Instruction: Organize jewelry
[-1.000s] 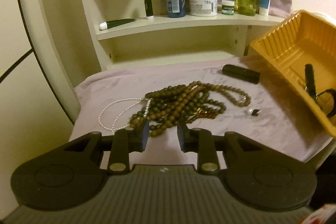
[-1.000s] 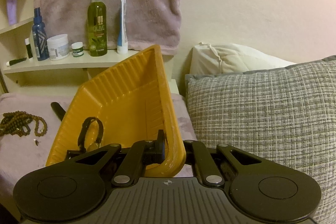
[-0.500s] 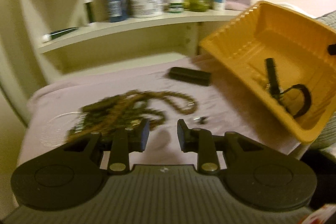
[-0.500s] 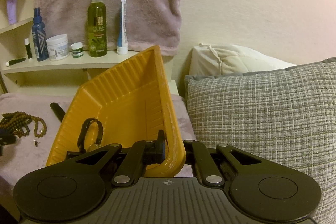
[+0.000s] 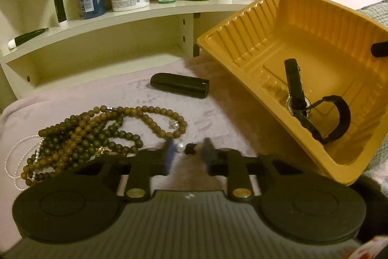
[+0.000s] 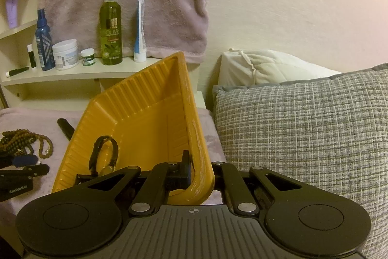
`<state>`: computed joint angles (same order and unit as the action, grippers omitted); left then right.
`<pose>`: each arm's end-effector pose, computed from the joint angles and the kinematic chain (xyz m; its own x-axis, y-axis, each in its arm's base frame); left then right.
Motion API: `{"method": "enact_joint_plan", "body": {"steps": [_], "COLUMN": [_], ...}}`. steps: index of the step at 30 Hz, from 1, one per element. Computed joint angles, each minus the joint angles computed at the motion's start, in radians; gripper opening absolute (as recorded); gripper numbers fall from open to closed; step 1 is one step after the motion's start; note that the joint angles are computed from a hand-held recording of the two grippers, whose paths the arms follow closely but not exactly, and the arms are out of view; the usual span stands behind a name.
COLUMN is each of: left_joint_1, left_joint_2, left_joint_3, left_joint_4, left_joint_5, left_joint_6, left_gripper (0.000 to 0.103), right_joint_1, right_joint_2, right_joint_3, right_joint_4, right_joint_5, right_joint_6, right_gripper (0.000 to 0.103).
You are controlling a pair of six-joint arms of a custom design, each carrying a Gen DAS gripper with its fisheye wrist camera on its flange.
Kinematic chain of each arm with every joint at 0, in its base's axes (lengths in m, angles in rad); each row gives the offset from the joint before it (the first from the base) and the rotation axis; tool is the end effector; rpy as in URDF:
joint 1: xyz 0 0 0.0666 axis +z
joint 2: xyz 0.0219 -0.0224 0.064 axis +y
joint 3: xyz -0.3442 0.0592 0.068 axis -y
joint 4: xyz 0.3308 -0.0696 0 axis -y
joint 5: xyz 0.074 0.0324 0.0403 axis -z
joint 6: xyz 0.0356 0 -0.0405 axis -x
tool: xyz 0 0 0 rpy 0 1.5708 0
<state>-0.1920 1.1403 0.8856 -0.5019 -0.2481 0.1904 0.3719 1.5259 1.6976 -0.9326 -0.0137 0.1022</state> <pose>0.3343 -0.0565 0.3138 -0.6635 -0.0579 -0.7459 -0.1180 0.9926 0.0279 0.4467 0.1743 0.4583 -0.6011 -0.3439 -0.7214 -0.4362 0.8975 -0.0645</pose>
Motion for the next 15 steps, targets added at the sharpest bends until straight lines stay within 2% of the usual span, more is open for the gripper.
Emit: {"method": "enact_joint_plan", "body": {"steps": [6,15], "left_joint_1": [-0.009,-0.063], "left_joint_2": [-0.02,-0.009], "left_joint_3": [0.007,0.084], "left_joint_4": [-0.004,0.029], "left_joint_5": [0.001,0.094], "left_joint_6": [-0.011,0.001], "left_gripper": [0.017,0.017], "right_joint_1": [0.0,0.001], "right_joint_2": [-0.002,-0.001], "right_joint_3": [-0.003,-0.002], "right_joint_4": [0.002,0.003], "right_joint_5": [0.001,0.002], "right_joint_6": [-0.001,-0.002], "right_gripper": [0.006,0.006]}}
